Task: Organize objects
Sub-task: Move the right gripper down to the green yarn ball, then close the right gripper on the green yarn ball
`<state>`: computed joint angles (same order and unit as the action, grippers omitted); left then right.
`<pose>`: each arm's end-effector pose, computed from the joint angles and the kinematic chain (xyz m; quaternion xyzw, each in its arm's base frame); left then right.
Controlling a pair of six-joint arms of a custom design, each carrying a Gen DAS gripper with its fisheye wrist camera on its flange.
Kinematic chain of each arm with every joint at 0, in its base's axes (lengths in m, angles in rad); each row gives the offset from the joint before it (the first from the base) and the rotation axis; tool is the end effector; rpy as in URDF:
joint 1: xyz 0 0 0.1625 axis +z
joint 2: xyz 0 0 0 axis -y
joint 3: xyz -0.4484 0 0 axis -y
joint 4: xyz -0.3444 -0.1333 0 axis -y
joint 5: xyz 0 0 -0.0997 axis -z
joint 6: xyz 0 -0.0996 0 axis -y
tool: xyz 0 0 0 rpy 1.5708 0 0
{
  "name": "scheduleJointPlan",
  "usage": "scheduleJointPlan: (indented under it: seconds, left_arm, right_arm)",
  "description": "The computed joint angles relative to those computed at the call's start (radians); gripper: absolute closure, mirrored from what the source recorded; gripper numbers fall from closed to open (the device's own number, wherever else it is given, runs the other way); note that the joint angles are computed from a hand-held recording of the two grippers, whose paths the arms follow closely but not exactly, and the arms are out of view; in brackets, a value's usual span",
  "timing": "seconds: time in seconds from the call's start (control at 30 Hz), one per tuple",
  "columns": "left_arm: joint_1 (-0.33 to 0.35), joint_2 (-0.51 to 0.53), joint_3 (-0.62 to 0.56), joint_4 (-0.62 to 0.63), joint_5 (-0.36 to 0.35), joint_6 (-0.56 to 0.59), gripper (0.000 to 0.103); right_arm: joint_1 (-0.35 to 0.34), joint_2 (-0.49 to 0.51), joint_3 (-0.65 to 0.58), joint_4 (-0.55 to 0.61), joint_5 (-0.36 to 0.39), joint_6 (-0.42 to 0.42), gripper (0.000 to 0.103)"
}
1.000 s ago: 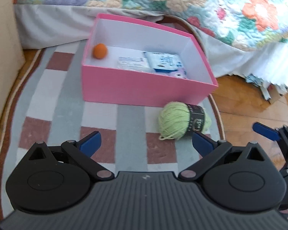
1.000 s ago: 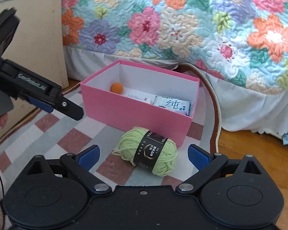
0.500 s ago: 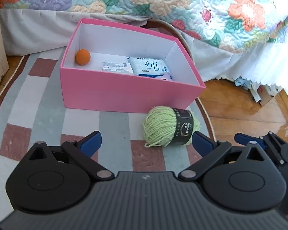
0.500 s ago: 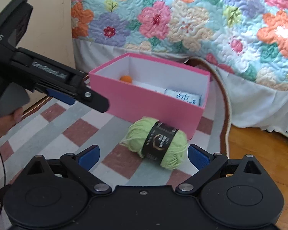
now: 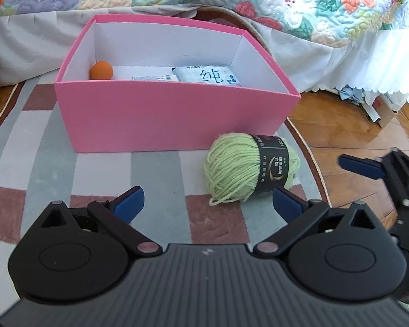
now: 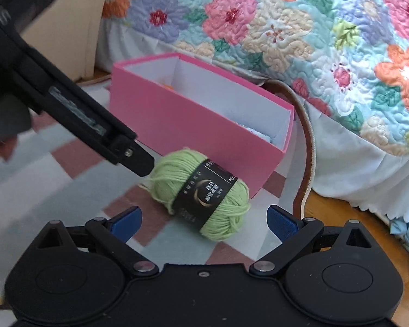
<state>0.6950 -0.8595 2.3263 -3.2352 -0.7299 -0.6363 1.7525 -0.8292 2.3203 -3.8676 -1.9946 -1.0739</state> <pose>-0.2045 -0.4407 0.1141 0.0686 0.9068 -0.3442 0.2337 0.1748 -0.4405 0.1589 0.4615 -0.7763 0.2623 0.3399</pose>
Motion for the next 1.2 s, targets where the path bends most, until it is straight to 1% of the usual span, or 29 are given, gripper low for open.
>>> scheduleJointPlan:
  seconds: [0.07,0.1,0.17,0.23,0.33,0.43,0.57,0.63,0.7,0.8,0.87,0.9,0.93,0.97,1.03,1.1,1.17,1.2]
  left_arm:
    - [0.008,0.009,-0.008,-0.006,-0.005,0.012,0.001]
    - [0.012,0.015,-0.012,-0.013,-0.005,0.021,0.001]
    - [0.021,0.032,-0.021,-0.034,-0.001,0.049,0.001]
    - [0.036,0.045,-0.035,-0.041,-0.011,0.079,0.001]
    - [0.057,0.064,-0.049,-0.067,-0.034,0.106,0.001]
    - [0.065,0.083,-0.056,-0.091,-0.034,0.124,0.001]
    - [0.069,0.092,-0.057,-0.121,-0.046,0.156,0.001]
    - [0.072,0.094,-0.055,-0.149,-0.061,0.179,0.001]
    - [0.077,0.093,-0.055,-0.171,-0.079,0.184,0.001]
    - [0.082,0.089,-0.054,-0.208,-0.109,0.197,0.001]
    - [0.084,0.095,-0.059,-0.228,-0.114,0.221,0.002]
    - [0.085,0.101,-0.064,-0.235,-0.112,0.230,0.003]
    - [0.088,0.109,-0.071,-0.240,-0.107,0.241,0.003]
    - [0.090,0.118,-0.078,-0.244,-0.103,0.250,0.004]
    - [0.104,0.134,-0.090,-0.267,-0.112,0.272,0.005]
    - [0.120,0.137,-0.100,-0.269,-0.141,0.270,0.008]
    - [0.136,0.133,-0.106,-0.269,-0.175,0.242,0.016]
    - [0.144,0.128,-0.106,-0.271,-0.198,0.225,0.017]
  right_arm:
    - [-0.009,0.015,-0.013,-0.015,0.009,-0.005,0.003]
    - [-0.015,0.014,-0.018,-0.007,0.016,0.007,0.003]
    - [-0.026,0.001,-0.031,0.052,0.031,0.043,0.003]
    - [-0.033,0.003,-0.038,0.066,0.035,0.043,0.003]
    - [-0.037,0.029,-0.047,0.015,0.021,-0.013,0.003]
    - [-0.040,0.036,-0.066,0.047,-0.011,-0.049,0.003]
    - [-0.055,0.060,-0.076,0.018,-0.002,-0.137,0.004]
    - [-0.062,0.060,-0.081,0.034,0.010,-0.139,0.004]
    - [-0.066,0.059,-0.089,0.058,0.008,-0.116,0.004]
    - [-0.073,0.044,-0.095,0.115,0.015,-0.060,0.004]
    - [-0.081,0.028,-0.100,0.163,0.036,-0.021,0.004]
    - [-0.090,0.013,-0.099,0.193,0.065,0.001,0.004]
    - [-0.104,-0.010,-0.094,0.235,0.113,0.035,0.004]
    - [-0.114,-0.026,-0.095,0.268,0.144,0.071,0.004]
    - [-0.127,-0.048,-0.107,0.337,0.176,0.161,0.004]
    - [-0.136,-0.053,-0.112,0.356,0.196,0.219,0.004]
    - [-0.142,-0.054,-0.121,0.374,0.203,0.266,0.004]
    - [-0.144,-0.056,-0.126,0.384,0.205,0.284,0.004]
